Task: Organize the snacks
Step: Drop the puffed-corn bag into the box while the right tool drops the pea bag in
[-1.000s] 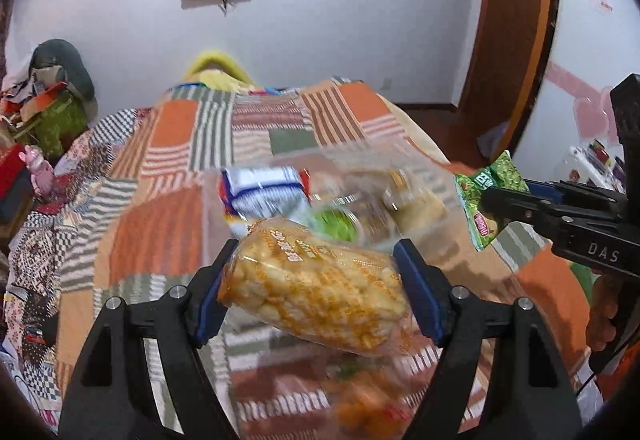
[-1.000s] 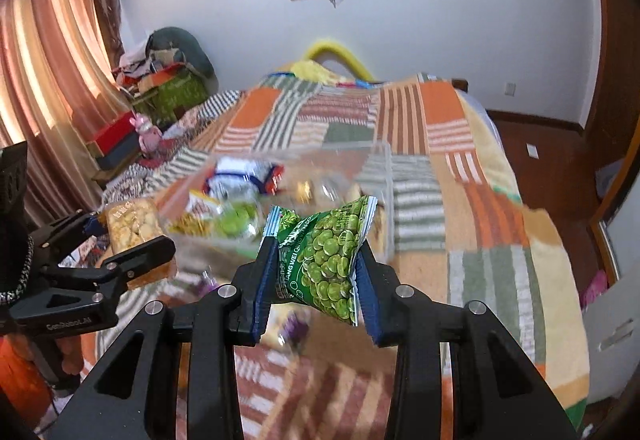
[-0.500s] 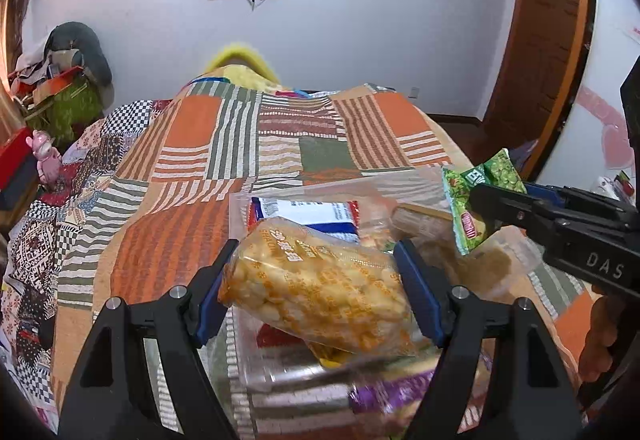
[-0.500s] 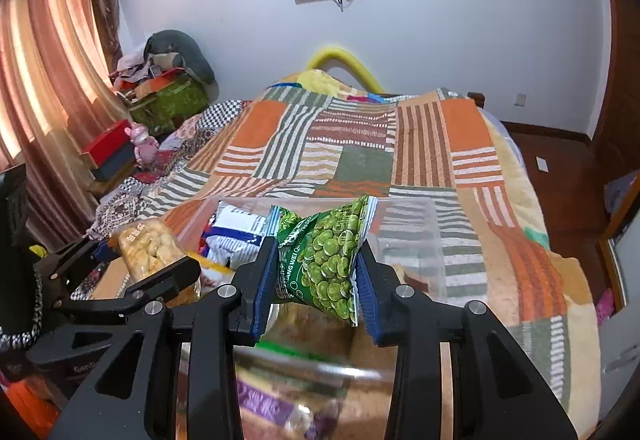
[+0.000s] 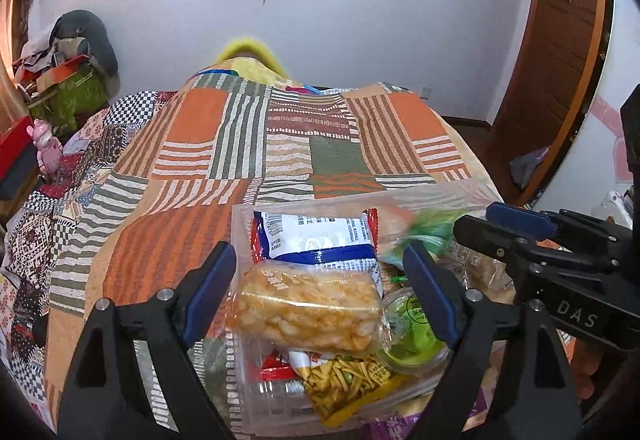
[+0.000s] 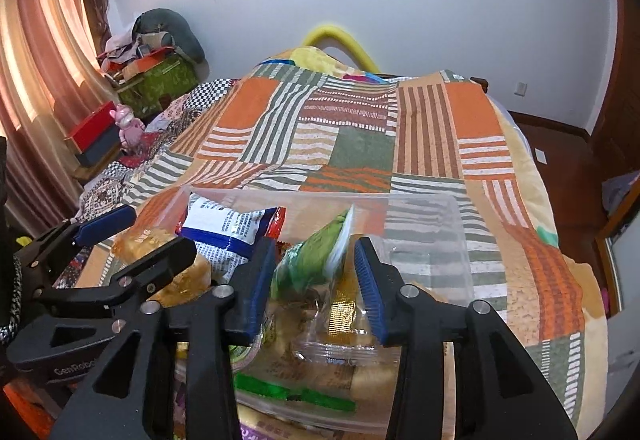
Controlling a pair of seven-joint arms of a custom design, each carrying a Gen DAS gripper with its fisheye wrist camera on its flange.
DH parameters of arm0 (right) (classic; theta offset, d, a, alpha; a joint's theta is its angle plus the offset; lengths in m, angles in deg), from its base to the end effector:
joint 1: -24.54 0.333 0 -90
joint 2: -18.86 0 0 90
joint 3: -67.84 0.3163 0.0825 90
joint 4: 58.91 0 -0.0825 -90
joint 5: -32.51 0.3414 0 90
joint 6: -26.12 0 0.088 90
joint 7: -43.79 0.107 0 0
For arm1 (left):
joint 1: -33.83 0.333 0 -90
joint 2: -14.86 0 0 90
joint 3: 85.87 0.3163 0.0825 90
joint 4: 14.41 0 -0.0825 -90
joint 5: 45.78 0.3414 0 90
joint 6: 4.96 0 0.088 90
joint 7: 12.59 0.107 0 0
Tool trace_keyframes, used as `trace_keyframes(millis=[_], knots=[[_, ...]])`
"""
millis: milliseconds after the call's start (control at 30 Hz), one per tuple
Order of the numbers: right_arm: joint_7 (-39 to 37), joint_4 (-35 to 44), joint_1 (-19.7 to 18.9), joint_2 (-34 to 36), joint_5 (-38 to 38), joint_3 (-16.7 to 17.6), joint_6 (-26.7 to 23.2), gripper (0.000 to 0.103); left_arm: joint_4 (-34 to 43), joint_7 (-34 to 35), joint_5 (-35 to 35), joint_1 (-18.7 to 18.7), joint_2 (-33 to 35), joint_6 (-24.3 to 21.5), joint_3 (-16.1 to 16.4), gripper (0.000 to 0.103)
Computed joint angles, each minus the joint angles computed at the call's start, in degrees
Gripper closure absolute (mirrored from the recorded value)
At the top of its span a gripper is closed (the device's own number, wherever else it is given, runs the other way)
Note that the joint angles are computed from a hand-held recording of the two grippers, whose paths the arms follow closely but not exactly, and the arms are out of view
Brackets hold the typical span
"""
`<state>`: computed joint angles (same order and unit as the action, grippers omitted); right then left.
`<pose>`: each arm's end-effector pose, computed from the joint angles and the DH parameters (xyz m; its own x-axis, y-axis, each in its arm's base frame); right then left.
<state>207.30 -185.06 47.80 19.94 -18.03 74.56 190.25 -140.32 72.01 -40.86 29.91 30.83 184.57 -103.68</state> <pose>0.4401 0.3029 0.4582 0.0726 -0.9881 -0.1356 -0.7323 0.0395 -0.6798 0.5392 -0.2117 0.3974 -0.3619 -0.9268 0.1007 -0.6463 0.1716 -0.7436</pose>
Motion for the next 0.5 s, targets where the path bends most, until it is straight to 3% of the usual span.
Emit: trace_keyframes(millis=[133,267,367,500], knots=[[1.49,-0.54,0.25,-1.73,-2.87,0.59,-1.89,0.051,-2.00,-0.21,0.65,3.36,-1.96,0.27,-2.95,0.014],[1.06,-2.71,-0.36,-4.47,-3.04,1.64,-1.58,0.050,-4.74,-1.25,2.27,9.68,-4.59,0.47,-8.56,0.012],[0.16,-4.59,-1.06,-6.56,-2.40,2.76,-1.17,0.049,-6.93,-3.00,4.88,17.50,-6.47,0.38,-15.48,0.010],[-2.35,-8.19,-1.80,-9.70,-0.17,4.31,-0.29,0.049,-10.01,-6.67,10.53,32.40,-8.48,-0.10,-28.67,0.009]])
